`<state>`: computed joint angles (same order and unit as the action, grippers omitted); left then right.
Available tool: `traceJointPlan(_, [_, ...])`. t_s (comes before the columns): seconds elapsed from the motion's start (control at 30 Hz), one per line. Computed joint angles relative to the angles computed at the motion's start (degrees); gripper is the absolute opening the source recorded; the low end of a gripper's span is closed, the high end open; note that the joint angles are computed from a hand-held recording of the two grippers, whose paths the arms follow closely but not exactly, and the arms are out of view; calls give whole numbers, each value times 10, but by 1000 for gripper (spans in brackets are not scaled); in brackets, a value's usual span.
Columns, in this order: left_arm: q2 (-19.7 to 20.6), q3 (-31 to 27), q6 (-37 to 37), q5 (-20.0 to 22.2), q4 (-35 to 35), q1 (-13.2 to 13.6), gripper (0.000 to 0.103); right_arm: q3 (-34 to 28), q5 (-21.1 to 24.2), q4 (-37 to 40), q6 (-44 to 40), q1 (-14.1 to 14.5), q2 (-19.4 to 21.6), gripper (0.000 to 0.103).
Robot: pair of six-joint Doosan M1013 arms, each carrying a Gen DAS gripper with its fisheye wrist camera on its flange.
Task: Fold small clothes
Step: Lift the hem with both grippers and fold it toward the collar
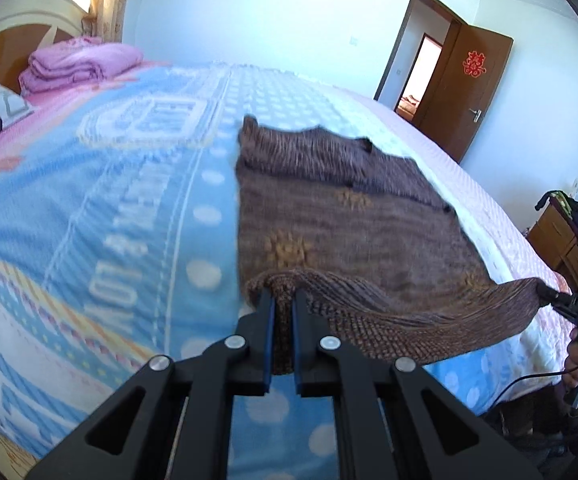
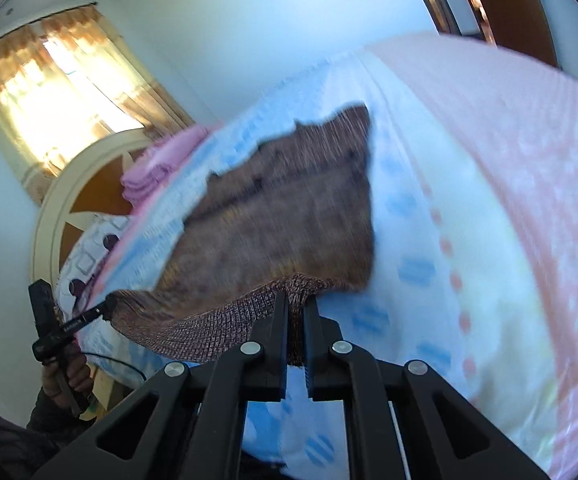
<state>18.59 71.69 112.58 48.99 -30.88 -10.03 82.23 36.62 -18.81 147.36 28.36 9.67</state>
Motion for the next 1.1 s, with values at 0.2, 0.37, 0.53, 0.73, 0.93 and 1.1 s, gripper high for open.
traceJointPlan(0.2, [14, -36, -16, -16, 0, -3, 8, -37, -15, -26, -9, -8, 16, 6])
traceJointPlan(0.37, [29, -67, -32, -23, -3, -4, 8, -49, -25, -32, -3, -19, 21, 6])
traceJointPlan(0.53, [55, -113, -55, -17, 0, -7, 8, -70, -27, -47, -10, -24, 28, 6])
traceJointPlan(0.73, [86, -169, -71, -12, -5, -13, 8, -108, -24, -46, -33, -37, 46, 6])
traceJointPlan(0.93, [121, -237, -107, -7, 18, -19, 8, -159, -17, -26, -77, -54, 73, 6])
traceJointPlan(1.1, [155, -299, -138, 4, 43, -24, 8, -206, 0, -4, -110, -69, 98, 6])
